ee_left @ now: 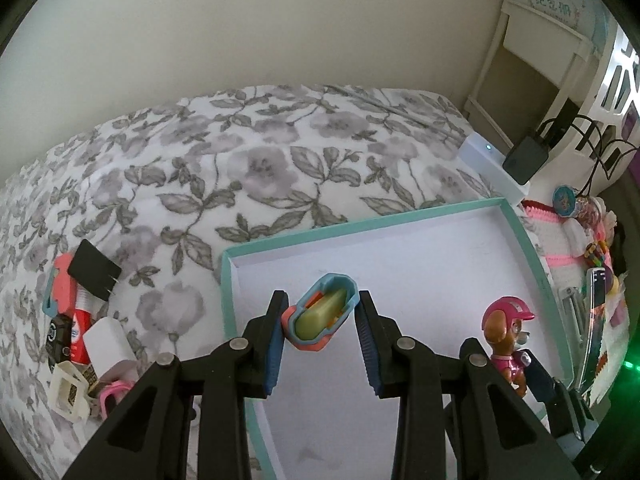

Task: Organize rigid objects
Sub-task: 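Carry both toys over the tray and release them inside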

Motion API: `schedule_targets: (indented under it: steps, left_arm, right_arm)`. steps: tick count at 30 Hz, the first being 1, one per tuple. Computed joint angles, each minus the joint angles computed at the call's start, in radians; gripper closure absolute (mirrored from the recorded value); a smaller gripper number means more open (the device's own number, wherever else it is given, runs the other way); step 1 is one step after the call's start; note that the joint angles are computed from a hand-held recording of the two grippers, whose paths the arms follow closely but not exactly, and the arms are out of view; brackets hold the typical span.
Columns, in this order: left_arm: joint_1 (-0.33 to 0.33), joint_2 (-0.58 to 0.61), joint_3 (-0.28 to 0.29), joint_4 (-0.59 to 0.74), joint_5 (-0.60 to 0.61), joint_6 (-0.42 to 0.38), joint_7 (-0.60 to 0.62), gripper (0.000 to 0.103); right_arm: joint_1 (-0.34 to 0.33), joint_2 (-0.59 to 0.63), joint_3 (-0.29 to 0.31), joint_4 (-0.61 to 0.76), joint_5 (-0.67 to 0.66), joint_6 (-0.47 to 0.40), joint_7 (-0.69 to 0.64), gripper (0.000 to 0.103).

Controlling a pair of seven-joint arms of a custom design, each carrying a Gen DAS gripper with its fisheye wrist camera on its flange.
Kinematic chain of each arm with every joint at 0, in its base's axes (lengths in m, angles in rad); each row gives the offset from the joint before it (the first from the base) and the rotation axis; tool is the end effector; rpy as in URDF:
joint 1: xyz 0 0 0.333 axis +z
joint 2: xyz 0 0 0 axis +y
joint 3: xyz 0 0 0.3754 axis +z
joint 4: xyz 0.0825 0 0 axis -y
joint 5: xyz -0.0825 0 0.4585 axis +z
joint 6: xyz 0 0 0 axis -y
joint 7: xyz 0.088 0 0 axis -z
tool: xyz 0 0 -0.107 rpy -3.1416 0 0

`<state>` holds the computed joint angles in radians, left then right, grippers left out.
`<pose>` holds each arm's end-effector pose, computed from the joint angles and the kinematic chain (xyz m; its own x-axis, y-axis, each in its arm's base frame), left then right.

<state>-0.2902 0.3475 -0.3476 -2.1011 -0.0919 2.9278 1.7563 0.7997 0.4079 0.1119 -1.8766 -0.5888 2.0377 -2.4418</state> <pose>0.5640 -0.3966 0.3160 -0.6510 -0.7541 0.0869 -0.6884 0.5383 -0.4861 0.4509 0.5241 0.2892 -0.8527 -0.5218 -0.0265 -0.4474 0.7554 -0.4789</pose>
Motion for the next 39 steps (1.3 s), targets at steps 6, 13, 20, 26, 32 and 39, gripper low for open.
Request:
schedule_targets:
  steps: [6, 13, 20, 26, 32, 39]
  left_arm:
    - [-0.011, -0.009, 0.013, -0.011, 0.017, 0.029, -0.013, 0.043]
    - [-0.031, -0.026, 0.05, -0.02, 0.055, 0.036, -0.073, 0.027]
    - [-0.005, -0.033, 0.052, -0.021, 0.048, 0.025, -0.107, 0.016]
    - [0.015, -0.034, 0.065, -0.015, 0.04, 0.002, -0.145, 0.016]
    - [0.063, -0.029, 0.05, -0.015, -0.004, 0.0, -0.148, 0.003]
    - [0.085, -0.032, 0.053, -0.031, -0.02, 0.056, -0.153, 0.003]
  right_arm:
    - [-0.002, 0.003, 0.001, 0.002, 0.006, 0.002, -0.01, 0.04]
    - [-0.001, 0.009, 0.0, 0.007, 0.002, 0.008, -0.032, 0.039]
    - [0.005, 0.022, -0.004, 0.028, -0.004, -0.004, -0.07, 0.037]
    - [0.006, 0.03, -0.005, 0.036, -0.002, 0.0, -0.1, 0.032]
    - [0.015, 0.036, -0.009, 0.046, -0.013, -0.004, -0.11, 0.015]
    - [0.022, 0.047, -0.011, 0.059, -0.022, 0.003, -0.127, 0.003]
